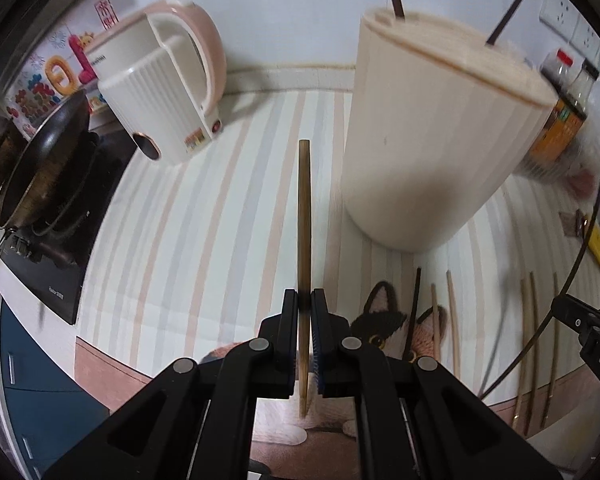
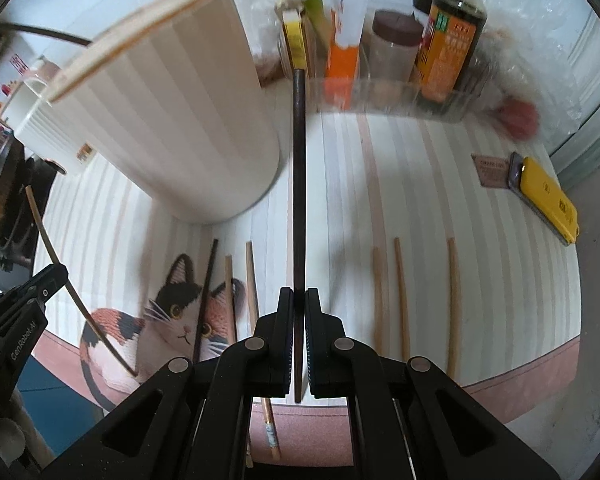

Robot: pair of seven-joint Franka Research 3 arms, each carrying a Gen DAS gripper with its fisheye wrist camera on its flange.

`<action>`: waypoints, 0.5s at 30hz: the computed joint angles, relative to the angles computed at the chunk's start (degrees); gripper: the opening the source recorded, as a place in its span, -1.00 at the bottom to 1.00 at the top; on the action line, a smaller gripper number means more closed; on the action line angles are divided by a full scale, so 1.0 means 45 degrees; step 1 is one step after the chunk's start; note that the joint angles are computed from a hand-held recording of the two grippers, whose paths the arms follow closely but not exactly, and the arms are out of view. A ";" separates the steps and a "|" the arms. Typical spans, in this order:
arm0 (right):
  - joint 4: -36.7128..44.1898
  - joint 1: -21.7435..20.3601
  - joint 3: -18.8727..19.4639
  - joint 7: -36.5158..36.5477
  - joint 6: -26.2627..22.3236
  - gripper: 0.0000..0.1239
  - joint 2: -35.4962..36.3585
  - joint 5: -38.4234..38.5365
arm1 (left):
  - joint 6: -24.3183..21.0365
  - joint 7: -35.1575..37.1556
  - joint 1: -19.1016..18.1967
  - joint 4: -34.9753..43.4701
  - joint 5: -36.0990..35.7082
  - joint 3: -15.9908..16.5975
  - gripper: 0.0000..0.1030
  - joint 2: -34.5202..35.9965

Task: Organize utensils
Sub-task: 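Lift both held chopsticks upright and carry them over the beige holder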

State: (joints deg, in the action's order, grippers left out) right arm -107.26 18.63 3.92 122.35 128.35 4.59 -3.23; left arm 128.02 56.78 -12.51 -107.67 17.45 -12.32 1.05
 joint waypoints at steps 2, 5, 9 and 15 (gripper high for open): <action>-0.0049 -0.0021 -0.0028 0.0050 0.0182 -0.91 -0.0128 -0.0071 | 0.0176 -0.0056 0.0024 0.0043 0.0074 0.0025 -0.93 -0.0065; 0.0011 -0.0079 -0.0047 0.0182 0.0461 -0.91 -0.0335 -0.0200 | 0.0434 -0.0216 0.0029 0.0088 0.0181 0.0016 -0.93 -0.0285; 0.0298 -0.0182 -0.0038 0.0123 0.0745 -0.91 -0.0527 -0.0312 | 0.0722 -0.0179 0.0024 0.0277 0.0124 -0.0009 -0.93 -0.0486; 0.1002 -0.0347 -0.0030 -0.0328 0.0933 -0.91 -0.0698 -0.0002 | 0.0999 -0.0034 -0.0004 0.0788 -0.0099 -0.0049 -0.93 -0.0746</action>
State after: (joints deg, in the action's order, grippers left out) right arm -102.75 17.07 3.78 120.87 132.55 1.45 -3.24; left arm 132.52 56.63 -12.53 -104.12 17.01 -12.54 -2.31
